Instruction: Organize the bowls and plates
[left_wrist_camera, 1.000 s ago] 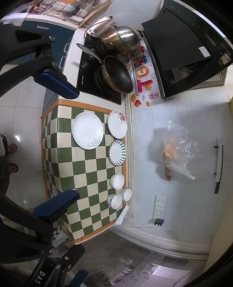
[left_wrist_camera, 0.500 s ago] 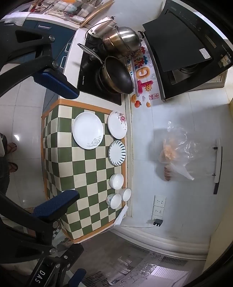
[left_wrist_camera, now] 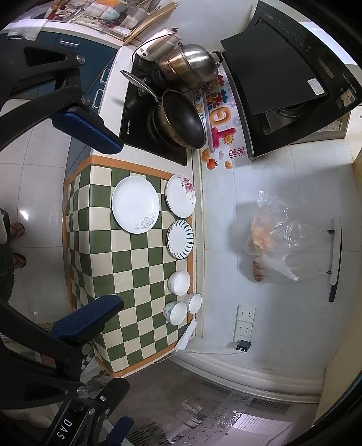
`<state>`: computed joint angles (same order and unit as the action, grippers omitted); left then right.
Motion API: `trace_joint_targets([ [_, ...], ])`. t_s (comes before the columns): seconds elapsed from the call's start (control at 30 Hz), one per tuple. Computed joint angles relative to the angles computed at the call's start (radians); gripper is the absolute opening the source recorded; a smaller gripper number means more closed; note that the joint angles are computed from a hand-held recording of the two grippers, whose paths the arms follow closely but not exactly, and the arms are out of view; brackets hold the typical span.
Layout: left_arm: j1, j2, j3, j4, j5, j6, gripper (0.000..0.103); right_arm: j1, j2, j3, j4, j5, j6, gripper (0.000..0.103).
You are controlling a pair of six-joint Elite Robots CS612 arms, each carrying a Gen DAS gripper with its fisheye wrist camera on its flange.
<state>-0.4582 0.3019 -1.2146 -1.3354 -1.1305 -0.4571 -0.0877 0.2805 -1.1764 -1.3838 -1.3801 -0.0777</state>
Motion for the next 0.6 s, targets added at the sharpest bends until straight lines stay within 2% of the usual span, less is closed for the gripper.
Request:
trace_joint_targets([
  [0.6,0.001,-0.004,-0.008,0.023,-0.007,0.000,0.103,-0.001,-0.002,-0.006,0.005,-0.010,0.000,0.103],
])
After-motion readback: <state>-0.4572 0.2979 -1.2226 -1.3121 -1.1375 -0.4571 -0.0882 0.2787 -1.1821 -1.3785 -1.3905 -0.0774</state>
